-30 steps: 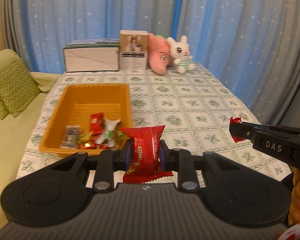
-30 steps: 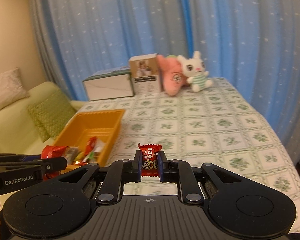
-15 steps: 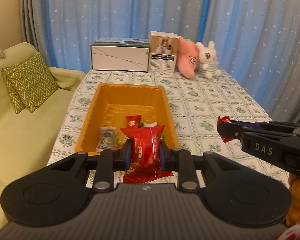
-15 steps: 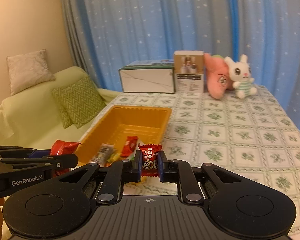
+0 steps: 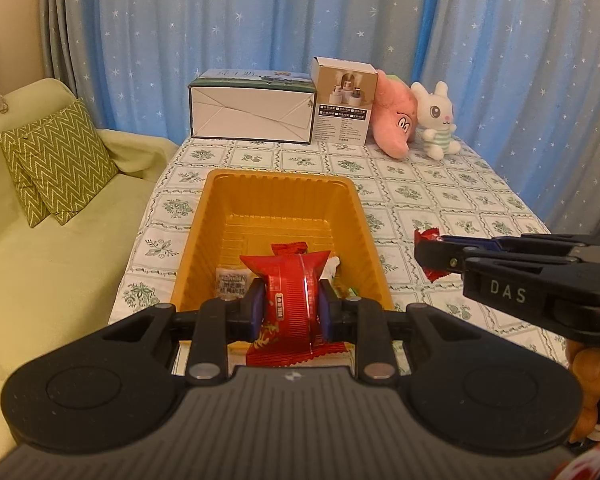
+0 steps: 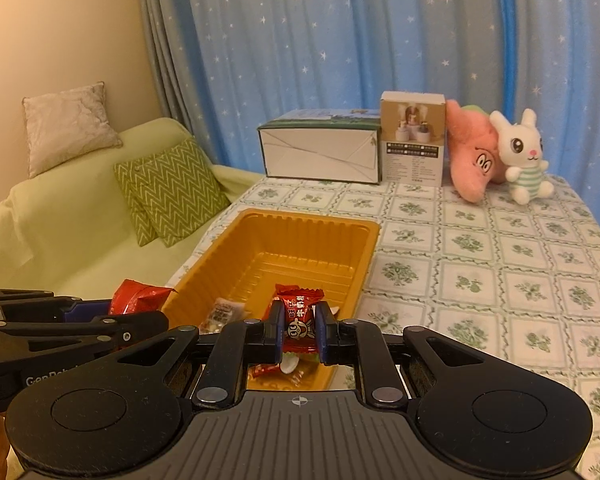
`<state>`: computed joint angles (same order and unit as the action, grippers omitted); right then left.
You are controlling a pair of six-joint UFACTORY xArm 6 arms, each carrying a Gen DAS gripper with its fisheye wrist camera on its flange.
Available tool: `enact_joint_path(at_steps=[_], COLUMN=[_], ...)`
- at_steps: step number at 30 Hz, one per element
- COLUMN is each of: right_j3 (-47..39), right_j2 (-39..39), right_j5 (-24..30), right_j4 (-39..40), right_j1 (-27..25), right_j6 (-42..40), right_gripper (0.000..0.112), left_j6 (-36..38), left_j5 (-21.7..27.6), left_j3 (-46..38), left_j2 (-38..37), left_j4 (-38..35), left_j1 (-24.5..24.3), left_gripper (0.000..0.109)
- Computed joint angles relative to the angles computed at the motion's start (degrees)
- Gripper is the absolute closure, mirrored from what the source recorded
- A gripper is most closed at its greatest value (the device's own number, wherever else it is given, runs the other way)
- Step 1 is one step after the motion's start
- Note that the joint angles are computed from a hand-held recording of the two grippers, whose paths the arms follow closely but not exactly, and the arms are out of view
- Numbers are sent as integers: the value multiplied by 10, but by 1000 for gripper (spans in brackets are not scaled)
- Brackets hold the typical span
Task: Organize snacks
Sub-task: 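Carry both red snacks over the orange tray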
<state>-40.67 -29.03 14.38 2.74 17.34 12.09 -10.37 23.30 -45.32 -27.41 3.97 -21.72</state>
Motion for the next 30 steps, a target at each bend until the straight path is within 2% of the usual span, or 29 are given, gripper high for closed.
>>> enact_joint_path(at_steps=[10, 24, 30], right_j3=[-85, -210, -250], right_j2=[115, 255, 299], right_j5=[-2, 19, 27], right_j4=[127, 198, 198], right_j1=[-11, -38, -42], right_j6=[-118, -205, -201], right_gripper=[96, 96, 96], left_j6=[144, 227, 236], left_j5=[-13, 0, 8], left_j3=[-78, -221, -270], left_j2=[102, 261, 314], left_j4=[-123, -160, -156], left_j1=[24, 44, 49], left_gripper=[84, 84, 84])
